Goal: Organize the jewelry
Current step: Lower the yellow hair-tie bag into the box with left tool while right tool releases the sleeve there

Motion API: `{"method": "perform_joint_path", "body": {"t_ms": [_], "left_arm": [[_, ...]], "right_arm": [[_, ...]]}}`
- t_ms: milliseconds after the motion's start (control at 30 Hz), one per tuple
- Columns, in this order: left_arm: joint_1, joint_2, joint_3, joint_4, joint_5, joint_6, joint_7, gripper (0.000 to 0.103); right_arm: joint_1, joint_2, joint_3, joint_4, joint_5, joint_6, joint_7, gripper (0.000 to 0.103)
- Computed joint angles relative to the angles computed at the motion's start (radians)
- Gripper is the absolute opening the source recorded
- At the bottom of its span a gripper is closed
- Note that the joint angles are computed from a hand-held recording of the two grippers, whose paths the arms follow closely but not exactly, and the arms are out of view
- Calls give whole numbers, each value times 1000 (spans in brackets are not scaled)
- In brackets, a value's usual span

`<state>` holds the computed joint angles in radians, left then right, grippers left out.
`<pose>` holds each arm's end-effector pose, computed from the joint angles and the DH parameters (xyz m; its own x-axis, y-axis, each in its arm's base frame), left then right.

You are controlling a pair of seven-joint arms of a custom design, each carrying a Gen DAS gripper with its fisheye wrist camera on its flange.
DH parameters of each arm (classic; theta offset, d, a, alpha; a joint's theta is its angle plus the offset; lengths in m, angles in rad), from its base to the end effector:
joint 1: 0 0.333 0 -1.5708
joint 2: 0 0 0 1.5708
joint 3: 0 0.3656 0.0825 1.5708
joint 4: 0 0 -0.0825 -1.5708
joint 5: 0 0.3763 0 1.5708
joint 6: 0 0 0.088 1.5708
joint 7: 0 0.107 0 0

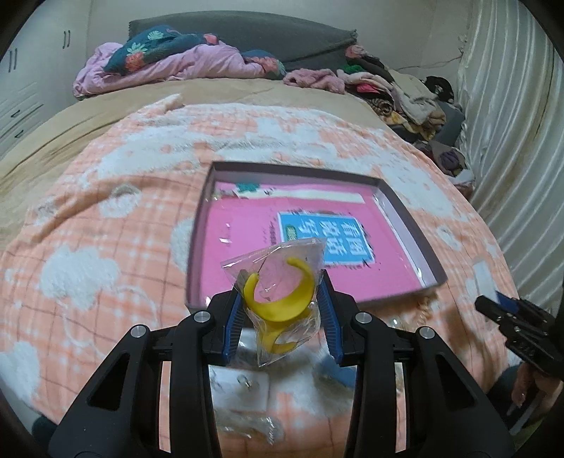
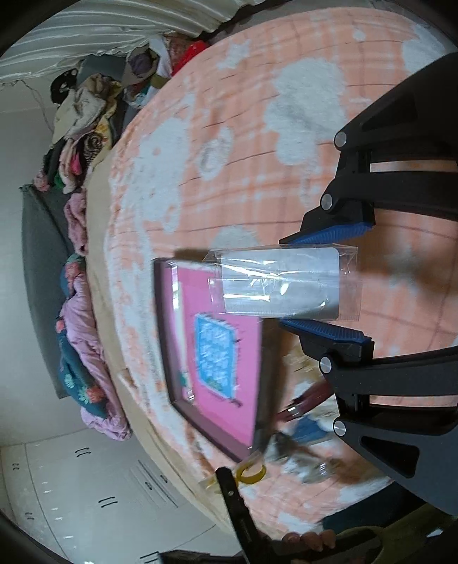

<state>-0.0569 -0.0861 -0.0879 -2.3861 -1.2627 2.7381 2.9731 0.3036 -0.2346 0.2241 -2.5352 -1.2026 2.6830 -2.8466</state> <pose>0.4935 -0.0351 0.4355 -0.4934 -0.8540 0.1652 -0.6764 0.2573 -0.6901 0.3637 0.2490 0.4327 -0.2596 -0.9595 -0.1098 -0.6569 0.2588 -0.7082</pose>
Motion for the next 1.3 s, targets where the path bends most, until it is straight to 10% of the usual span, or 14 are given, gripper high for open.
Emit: {"method": "perform_joint_path", "body": {"t_ms": [767, 1300], "left_arm": [[21, 167, -75, 152, 88, 76, -90, 30], [40, 228, -135, 154, 214, 151, -182, 31]], "right_arm": [[13, 241, -112, 304, -161, 95, 45, 38], [24, 312, -174, 282, -130, 129, 24, 38]]}}
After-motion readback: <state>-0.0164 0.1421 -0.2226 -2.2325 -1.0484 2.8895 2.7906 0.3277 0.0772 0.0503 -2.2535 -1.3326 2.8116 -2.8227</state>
